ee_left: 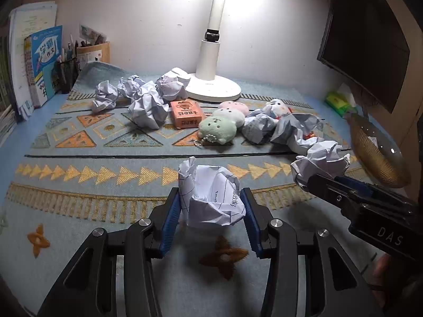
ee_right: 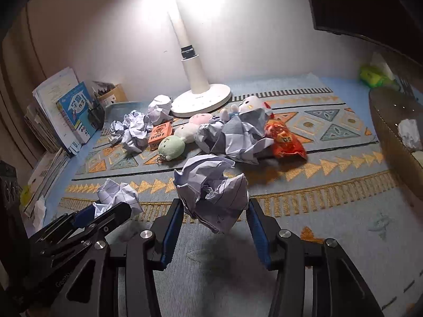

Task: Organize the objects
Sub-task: 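Carry both paper balls in the two tools to the glass bowl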

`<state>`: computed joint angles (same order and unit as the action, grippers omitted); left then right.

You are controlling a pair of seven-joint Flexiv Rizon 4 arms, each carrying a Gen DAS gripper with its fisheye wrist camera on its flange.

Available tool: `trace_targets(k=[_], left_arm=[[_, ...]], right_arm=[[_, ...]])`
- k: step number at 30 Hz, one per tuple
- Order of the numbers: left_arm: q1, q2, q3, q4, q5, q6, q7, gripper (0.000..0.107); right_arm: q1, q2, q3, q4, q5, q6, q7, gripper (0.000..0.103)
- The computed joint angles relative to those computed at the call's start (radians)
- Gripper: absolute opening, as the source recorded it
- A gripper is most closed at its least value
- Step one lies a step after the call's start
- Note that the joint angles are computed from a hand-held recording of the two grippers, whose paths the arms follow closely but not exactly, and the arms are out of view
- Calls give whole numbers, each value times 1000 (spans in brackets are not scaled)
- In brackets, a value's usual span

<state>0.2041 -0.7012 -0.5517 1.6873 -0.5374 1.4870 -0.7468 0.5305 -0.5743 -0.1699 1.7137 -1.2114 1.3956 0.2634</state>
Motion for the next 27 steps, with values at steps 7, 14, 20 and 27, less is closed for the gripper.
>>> trace_targets(k=[7,14,20,27], left_arm=[[154,52,-269,122,-5,65,92,42],[218,25,-471,111,108,74,97,42],[138,-4,-475,6,119,-76,75,42],[-110,-39,-289,-188,66,-202,65,42]], right_arm=[[-25,160,-37,107,-257,-23,251,48],[-93,326,42,230,-293,-208,264,48],[-181,459,106,346,-298,-381,302,48],[-343,537,147,441,-289,-357,386,48]])
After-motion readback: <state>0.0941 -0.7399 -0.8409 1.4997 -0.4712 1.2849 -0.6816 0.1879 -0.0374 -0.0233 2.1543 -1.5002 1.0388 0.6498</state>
